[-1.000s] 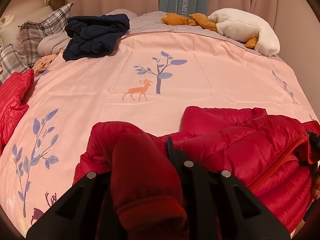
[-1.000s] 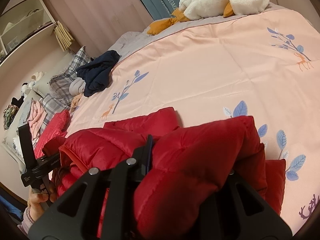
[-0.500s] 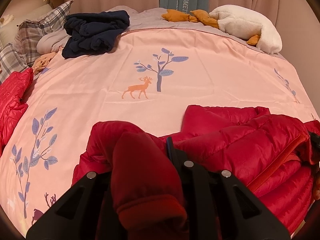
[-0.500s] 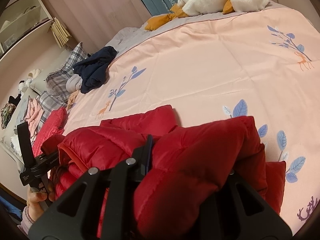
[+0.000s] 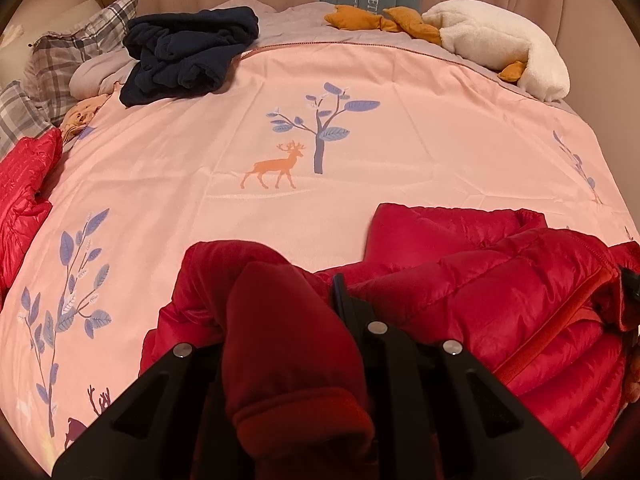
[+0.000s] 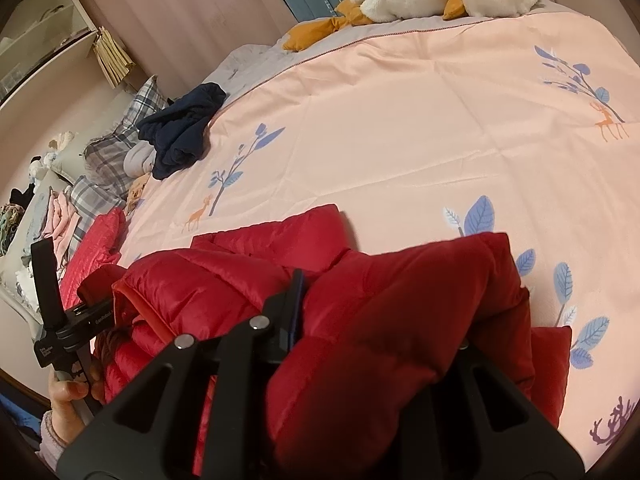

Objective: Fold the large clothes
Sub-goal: 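Fold the bunched jacket further with both tools while still gripping it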

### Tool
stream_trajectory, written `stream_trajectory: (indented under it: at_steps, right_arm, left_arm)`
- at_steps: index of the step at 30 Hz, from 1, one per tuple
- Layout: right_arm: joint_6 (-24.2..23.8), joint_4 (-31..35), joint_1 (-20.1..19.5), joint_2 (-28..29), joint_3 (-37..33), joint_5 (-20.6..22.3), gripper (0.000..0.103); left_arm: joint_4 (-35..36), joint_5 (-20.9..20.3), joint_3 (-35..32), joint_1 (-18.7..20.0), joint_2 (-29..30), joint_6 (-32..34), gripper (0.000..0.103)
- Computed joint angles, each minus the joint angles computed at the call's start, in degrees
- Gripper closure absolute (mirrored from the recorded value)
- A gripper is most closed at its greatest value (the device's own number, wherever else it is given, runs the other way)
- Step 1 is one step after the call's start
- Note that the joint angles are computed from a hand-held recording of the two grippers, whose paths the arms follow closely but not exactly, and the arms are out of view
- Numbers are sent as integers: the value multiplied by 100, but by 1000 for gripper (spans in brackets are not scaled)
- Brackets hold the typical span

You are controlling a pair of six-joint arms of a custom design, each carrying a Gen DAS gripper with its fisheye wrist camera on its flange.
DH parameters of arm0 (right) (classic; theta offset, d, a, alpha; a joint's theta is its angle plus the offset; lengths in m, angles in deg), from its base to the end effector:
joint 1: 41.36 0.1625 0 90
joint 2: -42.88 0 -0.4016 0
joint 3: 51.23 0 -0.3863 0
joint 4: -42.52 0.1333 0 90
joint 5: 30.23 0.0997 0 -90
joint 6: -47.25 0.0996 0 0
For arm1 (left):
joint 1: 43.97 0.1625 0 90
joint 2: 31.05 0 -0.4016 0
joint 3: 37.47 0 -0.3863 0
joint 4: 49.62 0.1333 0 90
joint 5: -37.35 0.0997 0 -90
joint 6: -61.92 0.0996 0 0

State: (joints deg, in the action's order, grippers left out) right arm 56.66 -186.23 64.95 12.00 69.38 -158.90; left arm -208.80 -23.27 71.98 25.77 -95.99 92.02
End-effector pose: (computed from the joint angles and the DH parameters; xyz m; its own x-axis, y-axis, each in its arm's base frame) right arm 0.2004 -0.4317 0.0066 -0.9001 0.3332 0.2808 -0.0375 0.5828 -0.8118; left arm -0.0273 -0.6001 0.2182 -0.6108 0.5224 -0.5950 0.7178 0.6826 -0.1375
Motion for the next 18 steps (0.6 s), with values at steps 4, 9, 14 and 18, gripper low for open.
stream_trajectory:
  at_steps: [4,9,14,18]
  right_arm:
    - [17,39,-6,-5,-9,-2,84]
    - [44,105,-24,-25,-11,9,84]
    - [77,178,-20,-48,-20,3,83]
    - [82,171,-15,-43,-23,-1,82]
  left_arm:
    - [37,18,-16,-7,9,-25,86]
    - [50,26,-28,-7,17,-24,86]
    - [93,52,-57,-4,38,-44,86]
    - [127,74,-71,-11,47,-87,86]
